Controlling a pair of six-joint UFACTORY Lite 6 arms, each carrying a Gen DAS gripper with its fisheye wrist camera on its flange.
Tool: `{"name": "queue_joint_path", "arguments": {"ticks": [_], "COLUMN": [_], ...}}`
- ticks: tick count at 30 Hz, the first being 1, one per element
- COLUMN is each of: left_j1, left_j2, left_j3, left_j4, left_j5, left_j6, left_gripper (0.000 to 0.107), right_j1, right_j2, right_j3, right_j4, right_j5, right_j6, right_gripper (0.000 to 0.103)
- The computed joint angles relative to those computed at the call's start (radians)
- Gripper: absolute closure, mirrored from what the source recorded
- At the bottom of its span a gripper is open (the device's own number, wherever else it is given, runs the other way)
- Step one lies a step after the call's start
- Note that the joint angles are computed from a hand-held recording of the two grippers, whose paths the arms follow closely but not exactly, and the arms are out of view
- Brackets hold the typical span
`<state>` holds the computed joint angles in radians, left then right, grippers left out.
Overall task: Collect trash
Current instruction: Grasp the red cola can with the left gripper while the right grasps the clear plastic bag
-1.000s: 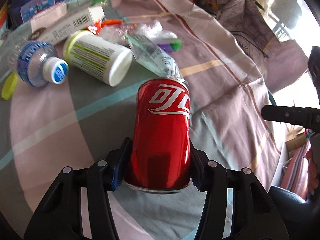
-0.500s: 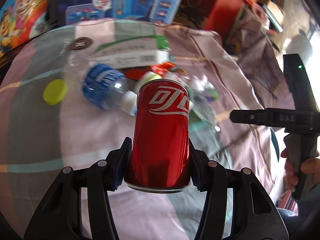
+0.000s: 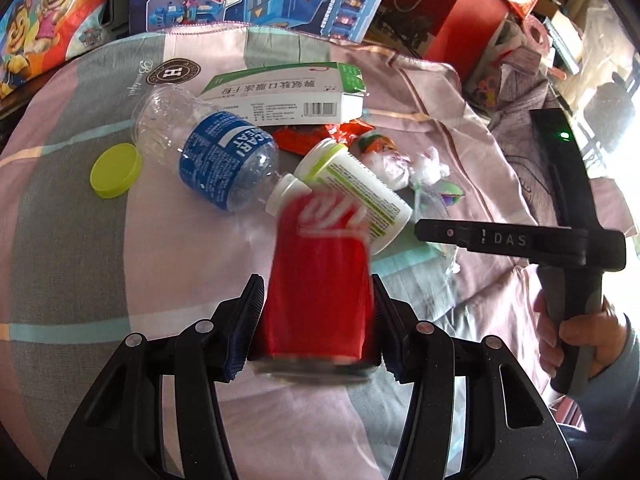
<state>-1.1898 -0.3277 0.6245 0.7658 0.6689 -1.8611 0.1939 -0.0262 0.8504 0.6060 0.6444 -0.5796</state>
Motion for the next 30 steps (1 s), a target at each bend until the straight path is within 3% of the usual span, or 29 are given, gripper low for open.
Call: {"name": "queue_joint_path", "arguments": {"ticks": [13,22,26,30], "left_j1": [-0.124,-0.107,-0.139,-0.186], "left_j2": [0.216,0.29,0.314,0.327], "left_j3": [0.188,0.141,0.176,0.273], "left_j4": [-0.002,-0.136,-0.12,-0.099], "left_j5": [0.079,-0.01,0.022,0.118], "left_j6": [0.016,0.102,0.077,0.066], "left_gripper": [0.054,0.053,0.058,0.058], "right_j1": [-0.271,-0.409,-0.514,-0.645], "right_j2": [-0.299,-0.43,-0.476,-0.48], "right_j3": [-0.167,-0.26,-0.273,-0.252], "right_j4": [0.046,0.04,0.053,0.063], "right_j5": [0.231,0.34,0.412,0.494], "right_j6": [-0.153,-0.237,-0.296,-0.377], "right_gripper": [0.062,0.062,0.062,0.062]}}
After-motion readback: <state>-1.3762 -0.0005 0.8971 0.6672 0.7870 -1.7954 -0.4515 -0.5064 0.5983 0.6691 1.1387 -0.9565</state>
